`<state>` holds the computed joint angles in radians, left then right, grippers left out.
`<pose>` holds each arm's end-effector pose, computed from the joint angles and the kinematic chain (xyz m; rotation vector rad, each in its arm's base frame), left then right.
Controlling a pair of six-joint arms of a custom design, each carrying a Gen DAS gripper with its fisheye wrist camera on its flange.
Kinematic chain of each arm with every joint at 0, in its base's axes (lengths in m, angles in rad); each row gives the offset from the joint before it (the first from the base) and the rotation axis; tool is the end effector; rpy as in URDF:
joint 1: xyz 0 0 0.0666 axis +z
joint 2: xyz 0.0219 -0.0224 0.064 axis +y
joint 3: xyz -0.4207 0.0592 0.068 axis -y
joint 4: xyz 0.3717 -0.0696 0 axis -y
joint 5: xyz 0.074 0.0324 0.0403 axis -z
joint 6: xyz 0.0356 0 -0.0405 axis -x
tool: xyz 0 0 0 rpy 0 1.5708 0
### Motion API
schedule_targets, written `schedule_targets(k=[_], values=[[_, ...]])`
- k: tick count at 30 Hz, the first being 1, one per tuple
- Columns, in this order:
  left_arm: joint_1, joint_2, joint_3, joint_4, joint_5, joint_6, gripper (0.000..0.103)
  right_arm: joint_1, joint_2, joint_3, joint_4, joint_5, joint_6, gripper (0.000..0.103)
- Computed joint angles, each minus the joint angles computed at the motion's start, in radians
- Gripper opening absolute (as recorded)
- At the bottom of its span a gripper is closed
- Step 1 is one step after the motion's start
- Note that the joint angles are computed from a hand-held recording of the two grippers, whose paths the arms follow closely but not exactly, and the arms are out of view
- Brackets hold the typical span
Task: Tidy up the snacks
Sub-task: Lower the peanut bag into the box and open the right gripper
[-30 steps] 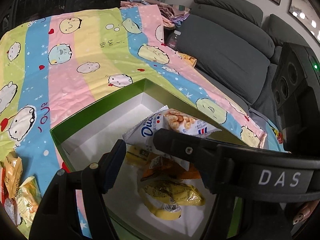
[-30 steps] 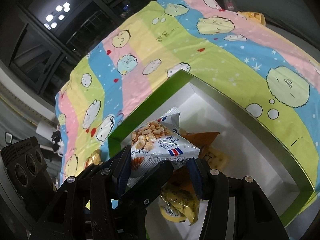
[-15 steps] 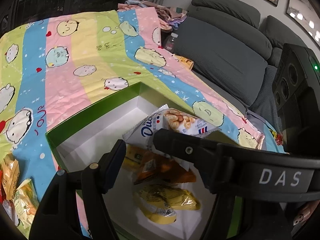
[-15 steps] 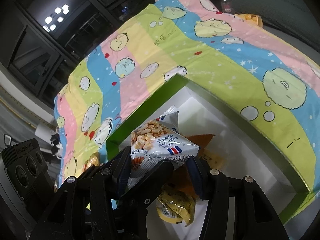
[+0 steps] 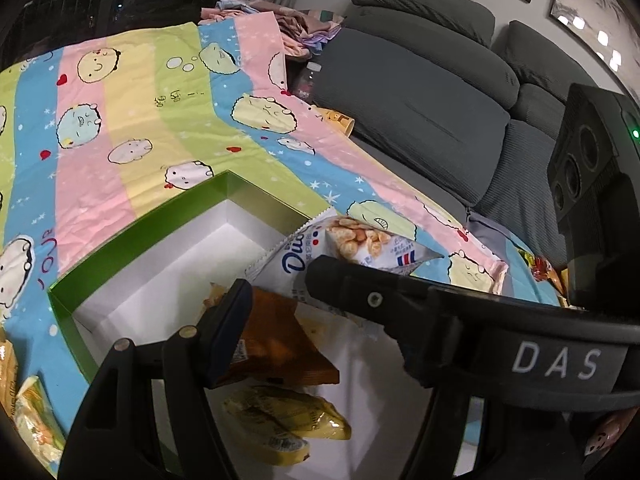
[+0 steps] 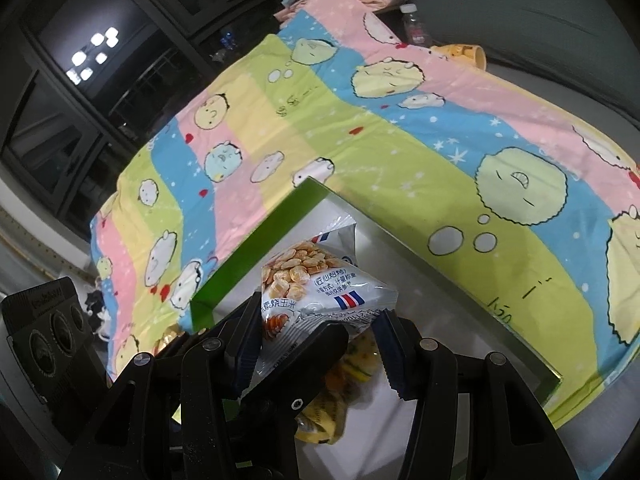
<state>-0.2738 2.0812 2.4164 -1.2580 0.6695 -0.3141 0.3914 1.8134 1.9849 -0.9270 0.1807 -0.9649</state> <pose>0.6670 -0.2107 0.5054 0.9511 2.1868 -0.8077 0.5891 0.2357 0.5112 0.7553 2.2353 0.4724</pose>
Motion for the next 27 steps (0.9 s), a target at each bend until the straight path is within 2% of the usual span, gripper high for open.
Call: schedule_targets(k=[7,13,21,27], values=[[-0.01,0.029,0.043,-0.055,-0.014,-0.008,0.068,-0.012,0.003,-0.005,-0.023,-0.019,-0.023,0.055],[-0.015,0.021,0.024,-0.031,-0.064,0.004,0.068,-0.016,0.021,0.014,-0.042,-0.046,-0.017,0.055],[-0.015,0.042,0.057,-0.074,-0.111,0.008,0.068,-0.019,0.045,0.04,-0.063,-0.07,-0.015,0.055],[-0.012,0.056,0.083,-0.101,-0.114,0.013,0.069,-0.019,0.056,0.055,-0.073,-0.081,-0.012,0.055]])
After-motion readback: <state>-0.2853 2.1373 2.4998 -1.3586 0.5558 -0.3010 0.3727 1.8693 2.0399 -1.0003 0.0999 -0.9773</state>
